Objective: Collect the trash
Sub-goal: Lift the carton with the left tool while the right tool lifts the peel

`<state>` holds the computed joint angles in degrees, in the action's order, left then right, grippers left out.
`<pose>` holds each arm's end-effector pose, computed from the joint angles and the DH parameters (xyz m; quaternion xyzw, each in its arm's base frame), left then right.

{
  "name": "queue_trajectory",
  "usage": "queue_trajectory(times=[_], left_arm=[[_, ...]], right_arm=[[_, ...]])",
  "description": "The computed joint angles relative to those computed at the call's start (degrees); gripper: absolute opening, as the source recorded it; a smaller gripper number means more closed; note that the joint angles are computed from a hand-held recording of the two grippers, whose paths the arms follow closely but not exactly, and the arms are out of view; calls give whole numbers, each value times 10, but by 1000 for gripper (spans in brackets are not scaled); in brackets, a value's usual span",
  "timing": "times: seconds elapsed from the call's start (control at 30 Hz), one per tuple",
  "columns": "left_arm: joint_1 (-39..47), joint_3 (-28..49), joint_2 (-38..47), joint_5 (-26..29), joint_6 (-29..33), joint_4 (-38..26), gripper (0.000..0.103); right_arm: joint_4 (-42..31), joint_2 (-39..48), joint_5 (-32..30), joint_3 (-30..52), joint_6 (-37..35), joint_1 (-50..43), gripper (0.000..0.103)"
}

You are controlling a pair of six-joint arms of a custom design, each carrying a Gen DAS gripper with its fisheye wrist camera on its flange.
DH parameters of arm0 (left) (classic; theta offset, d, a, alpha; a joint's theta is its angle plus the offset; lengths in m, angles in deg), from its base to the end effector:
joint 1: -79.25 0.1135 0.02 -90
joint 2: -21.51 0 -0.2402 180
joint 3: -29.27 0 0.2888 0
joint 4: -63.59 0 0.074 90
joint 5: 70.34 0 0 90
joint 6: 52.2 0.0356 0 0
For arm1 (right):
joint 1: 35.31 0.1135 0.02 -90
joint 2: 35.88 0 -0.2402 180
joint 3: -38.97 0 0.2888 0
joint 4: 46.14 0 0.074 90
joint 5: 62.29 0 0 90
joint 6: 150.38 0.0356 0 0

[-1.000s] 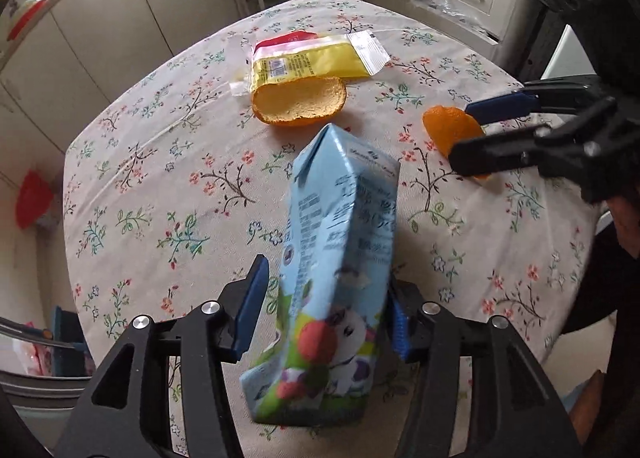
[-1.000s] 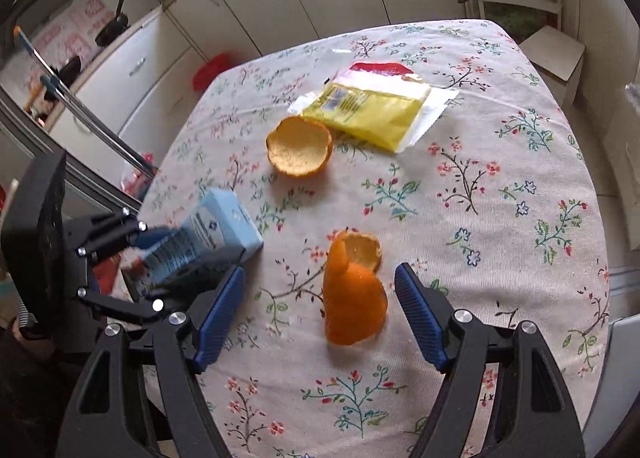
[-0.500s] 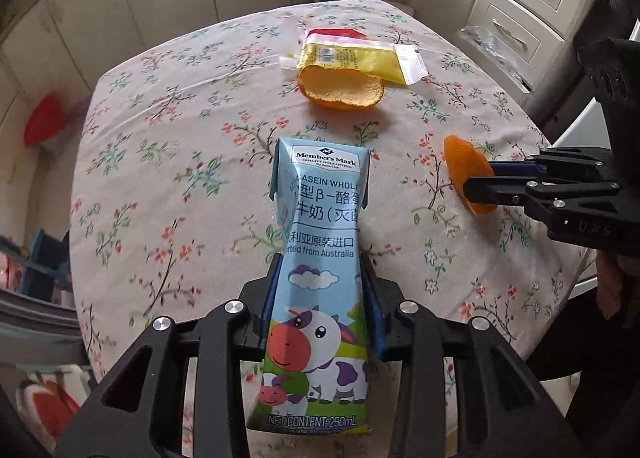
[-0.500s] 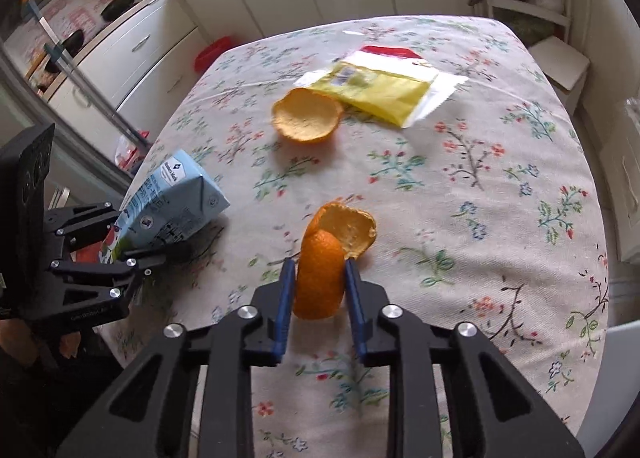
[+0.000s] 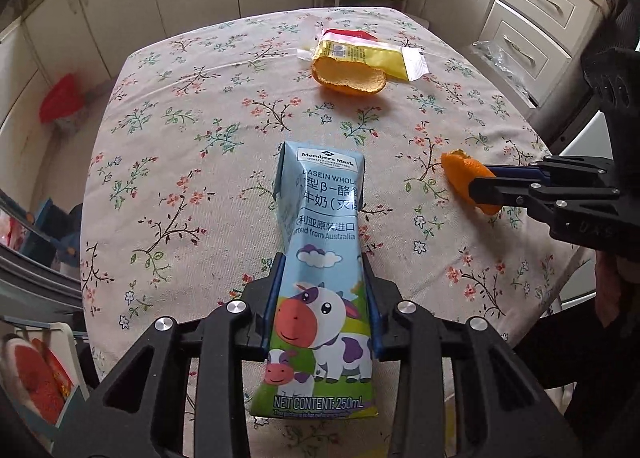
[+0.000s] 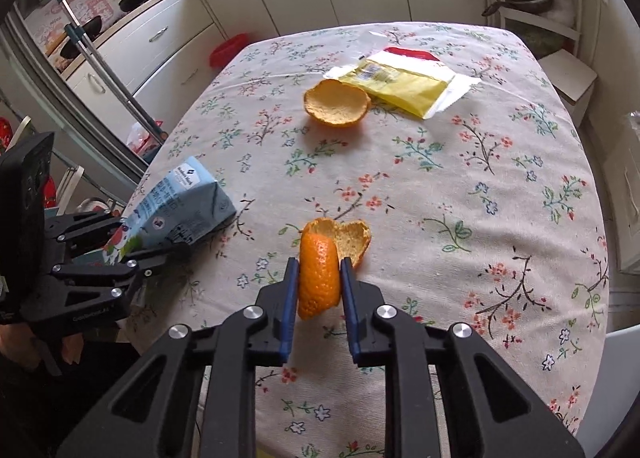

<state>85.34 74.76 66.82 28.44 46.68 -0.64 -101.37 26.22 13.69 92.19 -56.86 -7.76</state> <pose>0.1872 0.0145 0.1870 0.0408 0.9709 -0.0448 0.2317 0.2091 0.1188 0.1836 -0.2281 0.9404 0.1741 0.1824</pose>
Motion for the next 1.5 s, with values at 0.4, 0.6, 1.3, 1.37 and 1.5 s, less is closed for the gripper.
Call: queue_trajectory(times=[0.4,0.6,1.3,1.37,1.5], left_arm=[[-19,2,20,-20,-1,25,33],[-3,6,-8,2,-15,24,33],[48,-23,-226,93,-69,-64,33],[36,-32,-279,88,-78,-95,33],[-1,-47,-370,70,-110,-159,33]], right_arm=[[12,8,10,0,-11,12,19],[7,-20,-8,-5,-12,0,17],[-17,-107,-61,-16,5,-40,17],[-24,-125,-66,-20,6,-42,17],[-42,-168,-79,-33,10,-45,17]])
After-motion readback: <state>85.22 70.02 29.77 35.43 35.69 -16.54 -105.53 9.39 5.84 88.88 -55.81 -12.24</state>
